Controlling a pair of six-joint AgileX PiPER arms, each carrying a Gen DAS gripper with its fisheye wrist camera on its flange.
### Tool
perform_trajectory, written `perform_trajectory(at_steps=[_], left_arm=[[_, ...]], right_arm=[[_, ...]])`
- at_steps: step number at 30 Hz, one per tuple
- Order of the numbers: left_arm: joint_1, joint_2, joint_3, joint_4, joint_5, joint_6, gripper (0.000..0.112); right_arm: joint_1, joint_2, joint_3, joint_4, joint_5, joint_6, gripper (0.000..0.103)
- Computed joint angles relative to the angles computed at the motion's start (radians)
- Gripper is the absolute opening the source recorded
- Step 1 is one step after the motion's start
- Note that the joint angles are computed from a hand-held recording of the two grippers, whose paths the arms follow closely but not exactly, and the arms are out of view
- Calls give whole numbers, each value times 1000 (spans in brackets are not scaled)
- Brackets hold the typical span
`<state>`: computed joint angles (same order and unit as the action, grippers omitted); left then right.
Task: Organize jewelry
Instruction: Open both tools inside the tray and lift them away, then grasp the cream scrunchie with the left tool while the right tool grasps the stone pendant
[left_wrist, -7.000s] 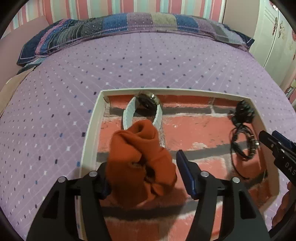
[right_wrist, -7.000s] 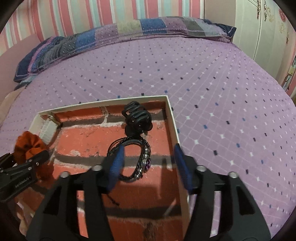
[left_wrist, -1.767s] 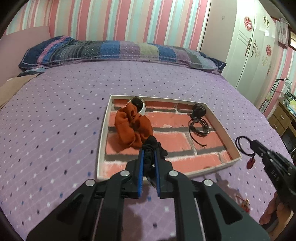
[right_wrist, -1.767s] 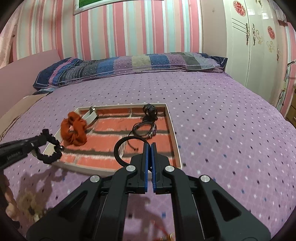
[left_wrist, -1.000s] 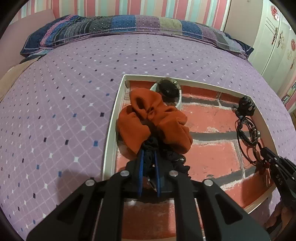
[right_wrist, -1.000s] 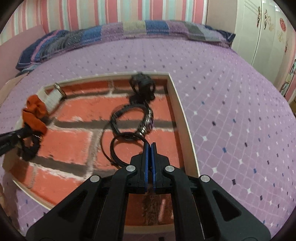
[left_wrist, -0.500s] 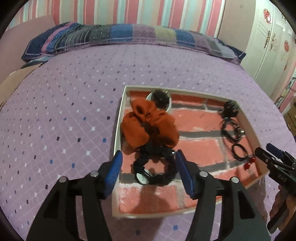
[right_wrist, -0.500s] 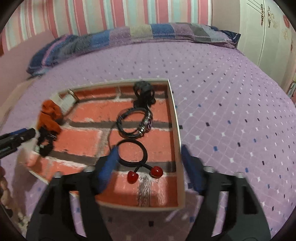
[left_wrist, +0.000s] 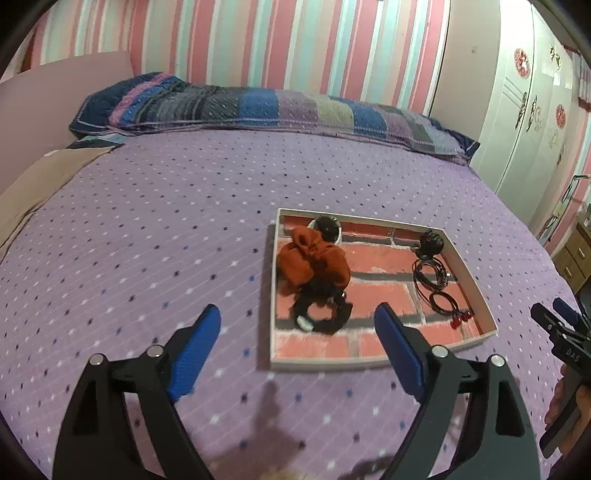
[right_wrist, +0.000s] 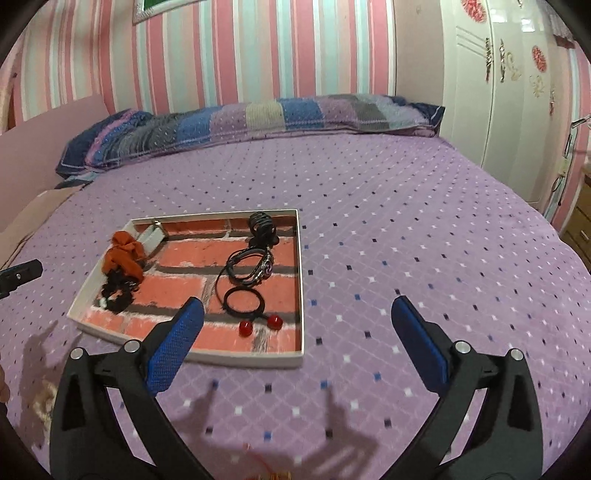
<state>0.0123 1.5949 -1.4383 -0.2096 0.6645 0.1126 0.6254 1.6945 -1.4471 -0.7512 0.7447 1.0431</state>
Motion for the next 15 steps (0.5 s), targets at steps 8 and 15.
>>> perform_trajectory(at_steps=[8,15], left_arm=[[73,-335,420,66,-170,-10,89],[104,-482,639,55,-221,13,89]], right_arm=[[254,-154,314,-295,78,400,99],[462,-186,457,-394,189,654,99]])
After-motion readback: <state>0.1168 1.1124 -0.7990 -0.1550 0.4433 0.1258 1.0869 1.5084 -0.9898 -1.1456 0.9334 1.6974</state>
